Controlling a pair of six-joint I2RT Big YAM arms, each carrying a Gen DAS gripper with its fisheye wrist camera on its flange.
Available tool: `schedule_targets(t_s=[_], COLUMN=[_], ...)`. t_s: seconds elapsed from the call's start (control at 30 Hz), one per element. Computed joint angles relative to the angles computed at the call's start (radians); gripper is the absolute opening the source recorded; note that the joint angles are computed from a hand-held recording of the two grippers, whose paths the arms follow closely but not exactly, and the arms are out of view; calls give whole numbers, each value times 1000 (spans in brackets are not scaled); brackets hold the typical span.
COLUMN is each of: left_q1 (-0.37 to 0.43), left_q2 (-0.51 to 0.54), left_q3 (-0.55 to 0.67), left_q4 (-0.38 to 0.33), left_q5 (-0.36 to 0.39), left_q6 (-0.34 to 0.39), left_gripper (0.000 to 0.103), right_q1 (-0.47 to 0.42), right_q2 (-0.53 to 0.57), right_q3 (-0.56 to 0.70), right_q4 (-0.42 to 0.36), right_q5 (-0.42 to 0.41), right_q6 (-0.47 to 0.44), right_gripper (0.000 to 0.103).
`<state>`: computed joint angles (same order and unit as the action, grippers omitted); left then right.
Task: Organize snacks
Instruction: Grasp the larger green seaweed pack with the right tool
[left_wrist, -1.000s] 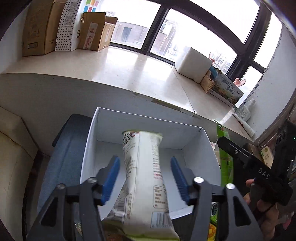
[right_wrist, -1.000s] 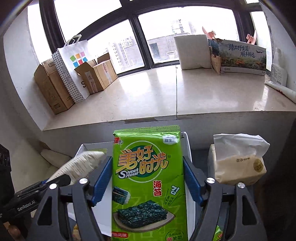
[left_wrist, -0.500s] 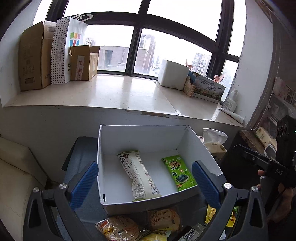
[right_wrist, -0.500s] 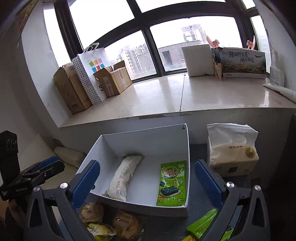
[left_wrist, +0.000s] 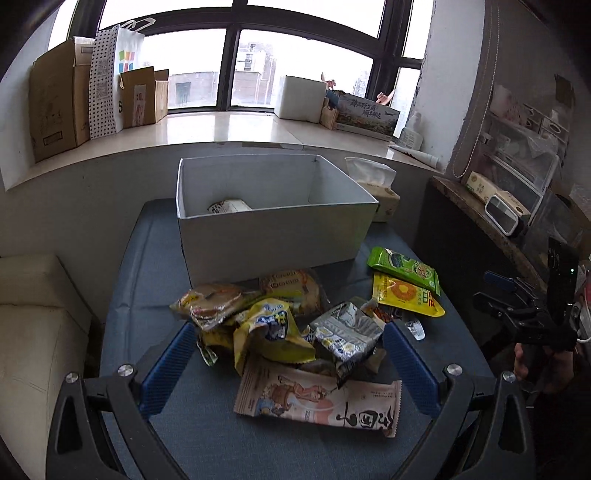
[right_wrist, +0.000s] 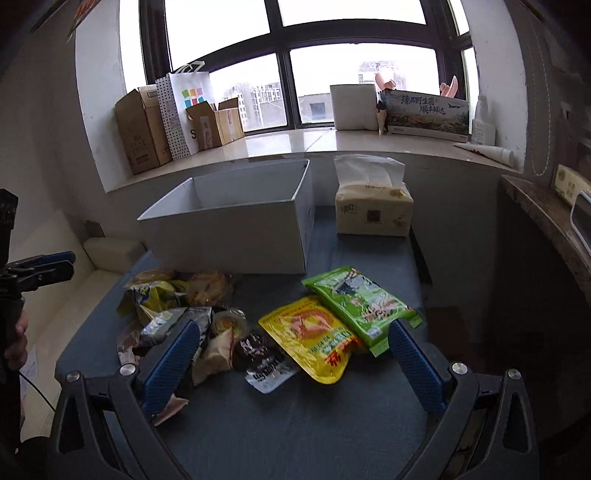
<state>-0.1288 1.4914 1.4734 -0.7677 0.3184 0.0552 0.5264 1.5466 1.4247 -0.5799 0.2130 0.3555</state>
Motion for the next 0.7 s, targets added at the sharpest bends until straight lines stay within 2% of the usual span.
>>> schedule_targets(t_s=[0.13,0.27,0.4,0.5,0.63,0.7], left_q1=[-11,-17,-17,-15,-15,-16], left_q2=[-31,-37,-55,-58,-57,-59], left_q3=[-58,-80,-101,-108,-112,-119], left_q4=[3,-1,15,18,10,10], left_q5=[-2,-8,-8,-5,1,3], left_q6=[23,48,68,58,58,63], left_gripper=[103,103,103,103,103,103], right_q1=[-40,-86,-119,-130,-146,-155], right_q2=[19,105,240,297,399,426], right_q3=[-18,70,241,308,449,481], right_q4=[-9,-51,-189,-207,-348,-379], right_q5=[-40,-90,-102,-96,-116,-131], right_q6=[-24,-106,-193,-254,-296,-312], right_gripper=[103,103,103,103,103,103])
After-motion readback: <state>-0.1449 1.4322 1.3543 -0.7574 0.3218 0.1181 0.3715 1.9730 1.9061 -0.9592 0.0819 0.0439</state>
